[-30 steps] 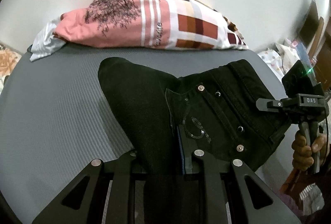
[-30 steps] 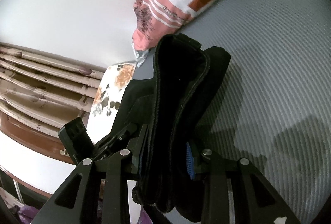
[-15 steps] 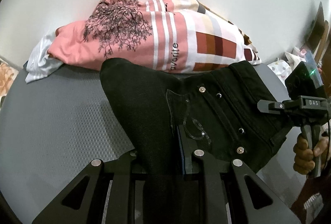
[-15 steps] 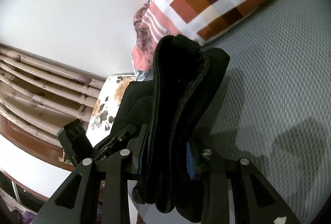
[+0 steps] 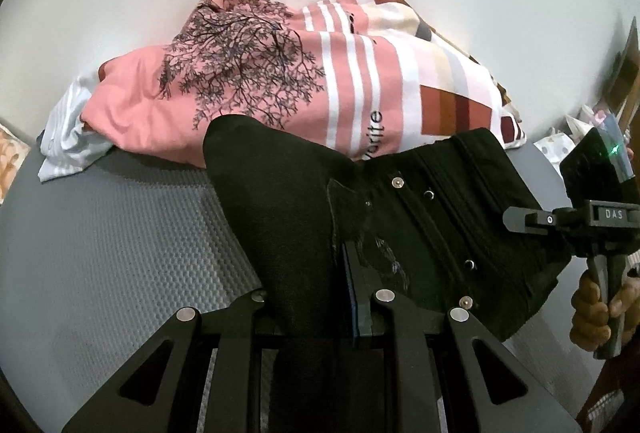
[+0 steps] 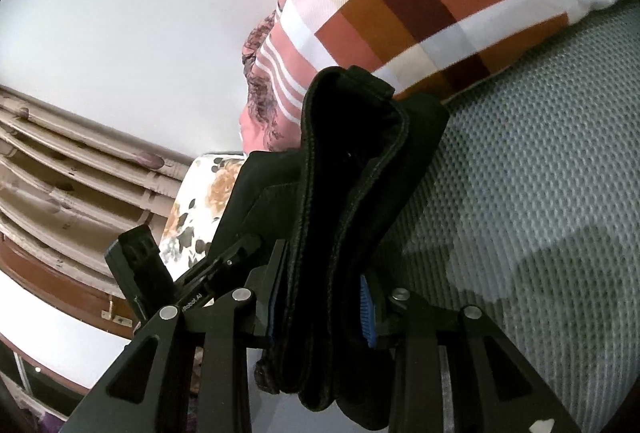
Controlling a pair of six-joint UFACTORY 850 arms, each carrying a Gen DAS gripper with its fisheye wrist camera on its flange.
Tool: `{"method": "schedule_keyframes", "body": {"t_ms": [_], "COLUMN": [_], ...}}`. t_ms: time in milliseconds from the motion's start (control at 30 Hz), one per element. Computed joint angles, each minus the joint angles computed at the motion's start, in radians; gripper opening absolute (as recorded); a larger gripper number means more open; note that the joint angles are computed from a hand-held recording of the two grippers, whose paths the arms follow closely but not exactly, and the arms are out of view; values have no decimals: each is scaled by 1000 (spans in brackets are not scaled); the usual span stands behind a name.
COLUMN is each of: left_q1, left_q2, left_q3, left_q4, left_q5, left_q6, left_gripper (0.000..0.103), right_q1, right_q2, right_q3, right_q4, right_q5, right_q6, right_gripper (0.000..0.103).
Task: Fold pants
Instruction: 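Press the folded black jeans flat with both grippers resting on the fold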
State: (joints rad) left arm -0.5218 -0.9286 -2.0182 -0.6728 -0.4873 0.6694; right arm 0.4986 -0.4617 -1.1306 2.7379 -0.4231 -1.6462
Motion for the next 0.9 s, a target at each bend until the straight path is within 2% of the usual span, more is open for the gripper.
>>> {"method": "schedule_keyframes", "body": {"t_ms": [400, 600, 900], "left_q1": [2, 5, 5], "left_q2": [-37, -40, -49], "left_q3": [-46, -39, -21], "left_q4": [40, 42, 75], "left_q5": [10, 26, 64], "left_q6": [-24, -38, -78], "left_gripper": [19, 19, 20], "right_q1": [2, 0, 8], "right_q2": [-48, -40, -39], "right_q3": [-67, -43, -43], "right_q4": [-37, -12, 39], "right_q5": [38, 36, 108], "right_q6": [33, 10, -58], "right_gripper": [29, 29, 28]}}
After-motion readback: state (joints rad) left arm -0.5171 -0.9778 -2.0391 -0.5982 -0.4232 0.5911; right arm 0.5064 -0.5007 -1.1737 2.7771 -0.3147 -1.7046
